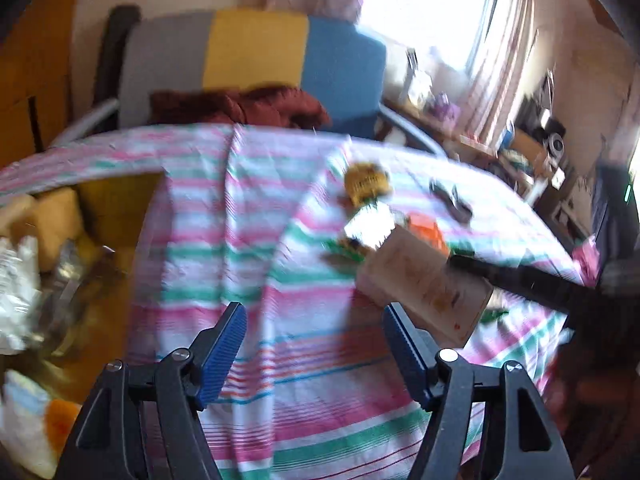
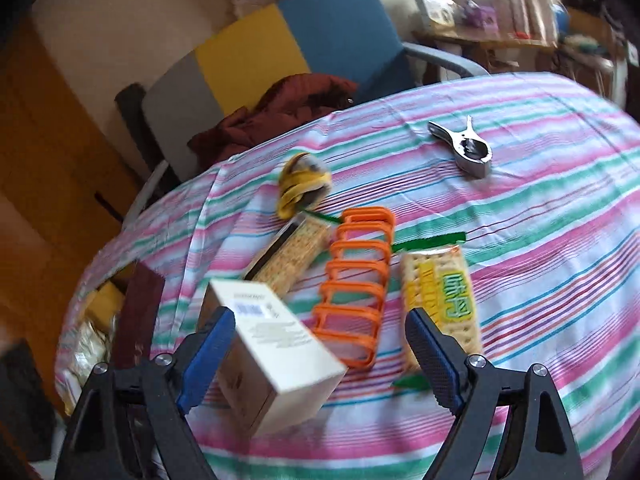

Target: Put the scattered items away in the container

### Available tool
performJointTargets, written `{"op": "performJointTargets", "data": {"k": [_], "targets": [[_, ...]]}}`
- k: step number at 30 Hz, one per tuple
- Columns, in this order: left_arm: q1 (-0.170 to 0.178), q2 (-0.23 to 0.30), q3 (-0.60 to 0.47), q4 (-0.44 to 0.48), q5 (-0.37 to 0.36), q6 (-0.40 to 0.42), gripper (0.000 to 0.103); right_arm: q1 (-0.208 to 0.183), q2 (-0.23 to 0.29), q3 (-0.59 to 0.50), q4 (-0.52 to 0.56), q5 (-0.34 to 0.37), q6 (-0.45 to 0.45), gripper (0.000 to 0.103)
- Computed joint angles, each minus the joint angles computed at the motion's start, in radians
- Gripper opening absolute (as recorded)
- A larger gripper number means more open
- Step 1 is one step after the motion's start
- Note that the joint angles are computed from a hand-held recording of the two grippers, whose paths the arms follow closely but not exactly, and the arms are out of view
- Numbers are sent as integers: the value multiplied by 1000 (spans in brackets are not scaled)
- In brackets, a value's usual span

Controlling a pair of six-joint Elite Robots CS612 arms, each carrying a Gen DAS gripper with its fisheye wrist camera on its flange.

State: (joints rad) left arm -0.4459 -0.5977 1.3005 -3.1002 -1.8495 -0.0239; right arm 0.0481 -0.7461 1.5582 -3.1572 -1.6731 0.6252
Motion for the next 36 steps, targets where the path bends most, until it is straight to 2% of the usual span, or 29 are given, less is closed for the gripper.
{"op": "performJointTargets", "data": {"k": [2,5,9,11,12,14,17,18,19,20,22,26,28,30,34,36], "targets": [[6,-6,11,-59,6,-22,71,13,9,-4,-11,24,-28,79],[13,-12,12,-88,2,-44,71,21,17,7,-41,94,-33,62],[20,-13,-5,-48,-17,-59,71,21,31,23,-123,240,-26,60],[20,-16,-11,-18,-45,-42,71,21,31,35,-158,292,-55,65],[17,-18,-9,-13,-53,-23,71,24,27,46,-176,281,-64,67],[8,-23,-4,-2,-67,31,73,33,14,74,-220,174,-52,72],[-11,-32,6,22,-75,128,73,54,-11,104,-194,-119,12,78],[-17,-35,7,37,-77,163,73,55,-16,109,-164,-190,35,78],[-24,-37,8,53,-76,196,73,51,-21,111,-125,-230,52,77],[-30,-40,9,68,-68,220,73,43,-24,112,-93,-241,61,76],[-43,-40,3,112,-44,262,73,25,-21,113,-74,-217,74,75],[-57,-29,-28,207,-3,288,73,6,-10,91,-15,-177,66,72],[-59,-21,-43,242,11,291,73,0,3,64,30,-164,40,65],[-62,-11,-57,262,28,288,72,0,13,41,74,-177,11,64],[-64,9,-89,307,35,285,70,2,34,8,94,-211,-46,64],[-59,22,-109,336,10,268,62,5,43,-9,117,-235,-72,63]]}}
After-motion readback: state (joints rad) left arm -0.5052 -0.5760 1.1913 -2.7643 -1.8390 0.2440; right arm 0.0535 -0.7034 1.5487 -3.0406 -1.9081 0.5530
